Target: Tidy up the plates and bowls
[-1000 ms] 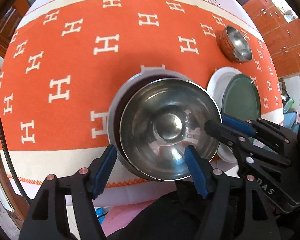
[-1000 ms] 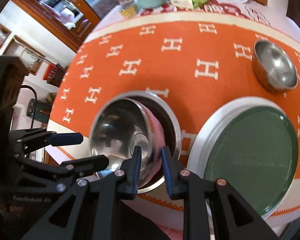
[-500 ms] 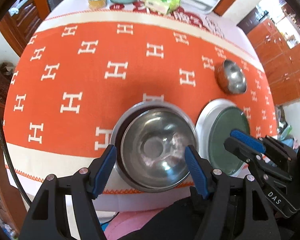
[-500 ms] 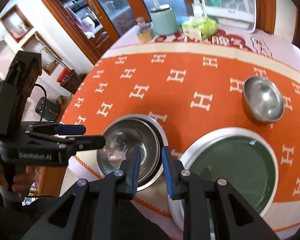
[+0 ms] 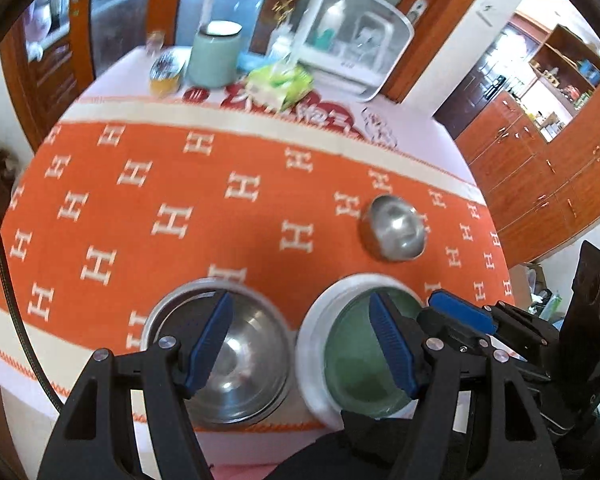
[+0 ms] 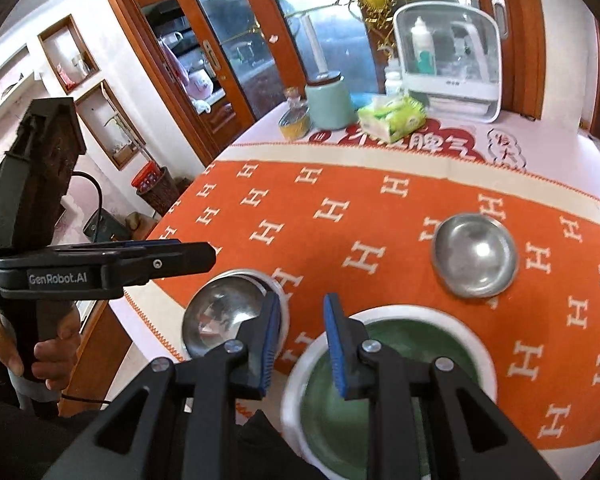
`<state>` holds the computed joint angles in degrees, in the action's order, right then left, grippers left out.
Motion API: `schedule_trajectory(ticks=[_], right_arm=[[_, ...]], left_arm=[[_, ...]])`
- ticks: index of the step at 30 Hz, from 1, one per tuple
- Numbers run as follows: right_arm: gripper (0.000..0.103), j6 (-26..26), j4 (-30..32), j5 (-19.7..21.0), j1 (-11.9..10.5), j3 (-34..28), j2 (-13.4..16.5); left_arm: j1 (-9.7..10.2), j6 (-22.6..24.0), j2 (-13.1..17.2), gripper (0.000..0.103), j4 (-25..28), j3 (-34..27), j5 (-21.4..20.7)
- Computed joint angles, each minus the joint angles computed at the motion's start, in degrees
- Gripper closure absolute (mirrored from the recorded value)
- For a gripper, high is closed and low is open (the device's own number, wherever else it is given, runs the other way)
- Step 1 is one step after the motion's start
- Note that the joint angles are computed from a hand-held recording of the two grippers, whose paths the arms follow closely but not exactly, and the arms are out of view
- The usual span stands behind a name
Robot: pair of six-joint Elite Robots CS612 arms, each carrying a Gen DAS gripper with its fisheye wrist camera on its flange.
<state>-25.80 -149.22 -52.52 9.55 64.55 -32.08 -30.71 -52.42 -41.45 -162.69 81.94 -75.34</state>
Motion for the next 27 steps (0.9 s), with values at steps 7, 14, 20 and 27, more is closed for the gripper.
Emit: schedule_trajectory(ticks=[7, 14, 20, 27], right_arm=[[0.079, 0.1, -2.1, -0.5, -1.9, -0.5, 0.4], [0.065, 1.8, -4.8, -2.4, -3.7, -1.2, 1.3], [0.064, 4.4, -9.0, -3.6, -4.8, -3.5, 3.5], [0.064, 9.5, -10.0, -3.6, -5.5, -9.4, 7.8]], left_arm=[[-1.28, 1.9, 2.8, 0.033, 0.2, -5.5, 3.3], [-1.98, 3.6, 7.1, 0.032, 1.8, -12.3, 6.3], [-2.3, 4.7, 10.3, 0.028, 3.3, -17.8, 7.9], [-2.19, 2.8, 13.8, 0.026, 10.3, -24.7, 9.1]])
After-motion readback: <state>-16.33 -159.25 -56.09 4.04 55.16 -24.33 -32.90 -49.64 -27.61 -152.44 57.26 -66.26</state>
